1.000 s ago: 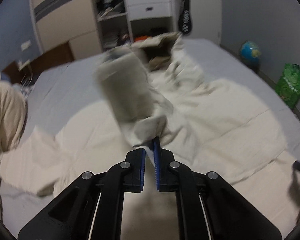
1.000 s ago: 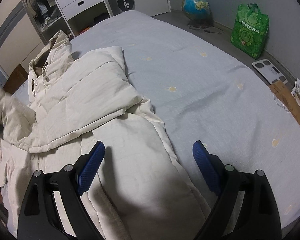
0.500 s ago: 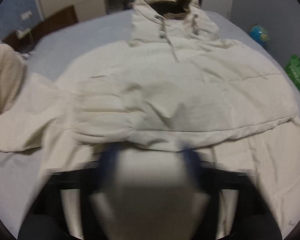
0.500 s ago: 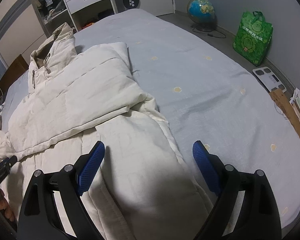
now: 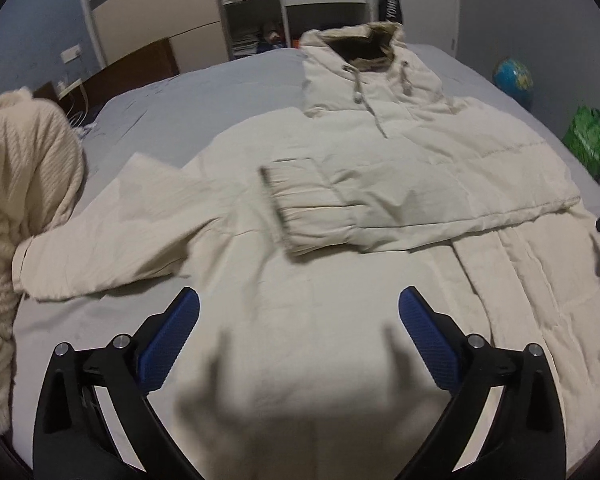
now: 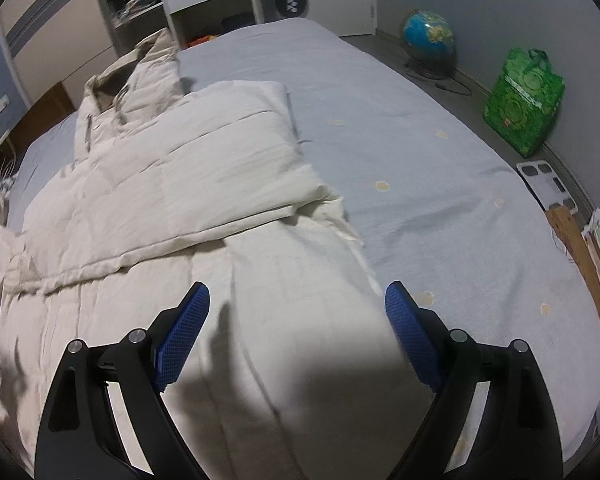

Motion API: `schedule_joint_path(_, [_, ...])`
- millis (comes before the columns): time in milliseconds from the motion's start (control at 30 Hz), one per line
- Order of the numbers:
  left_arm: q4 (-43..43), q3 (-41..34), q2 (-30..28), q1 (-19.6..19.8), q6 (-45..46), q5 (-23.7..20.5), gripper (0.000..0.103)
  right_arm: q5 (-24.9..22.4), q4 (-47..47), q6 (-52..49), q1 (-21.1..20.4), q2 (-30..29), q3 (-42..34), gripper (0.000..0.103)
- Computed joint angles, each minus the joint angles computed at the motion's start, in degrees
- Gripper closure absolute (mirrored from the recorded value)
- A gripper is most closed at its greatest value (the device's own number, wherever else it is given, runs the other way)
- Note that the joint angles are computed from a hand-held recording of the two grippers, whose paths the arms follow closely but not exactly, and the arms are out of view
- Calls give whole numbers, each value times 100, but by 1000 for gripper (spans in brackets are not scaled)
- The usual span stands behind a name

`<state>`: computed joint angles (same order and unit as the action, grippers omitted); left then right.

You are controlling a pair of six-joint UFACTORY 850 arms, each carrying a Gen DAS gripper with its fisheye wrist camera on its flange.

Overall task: Fold large clothes
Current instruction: 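Lay the held sleeve across the jacket body with the left tool, release, then grasp the jacket side edge by the folded sleeve with the left tool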

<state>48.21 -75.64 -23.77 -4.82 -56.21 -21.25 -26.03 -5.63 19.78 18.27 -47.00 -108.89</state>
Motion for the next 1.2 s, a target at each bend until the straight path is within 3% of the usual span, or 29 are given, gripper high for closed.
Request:
schedule_joint_path(300, [-694,494,427,422,-293,579,7,-47,103,-644,169,440,513,18])
schedule_joint_path(500, [-2174,671,636,782,613,895,7,-313,474,-876,137,591,696,18])
schedule_joint_path(633, [-3089,699,708,1153,1048,812,7,-395,330,-696,159,557,667,18])
schedule_joint_path(800, [-2201,767,790,1550,418,665,7,-645,117,-598,203,401,461,18])
schedule_joint_path(1033, [-3049,720,680,2247,1488,604,7,-761,138,-779,236,313,354,18])
schedule_joint_path(1200, [-3382,526,459,2761,1600,545,7,-840,56,-803,278,259,284,18])
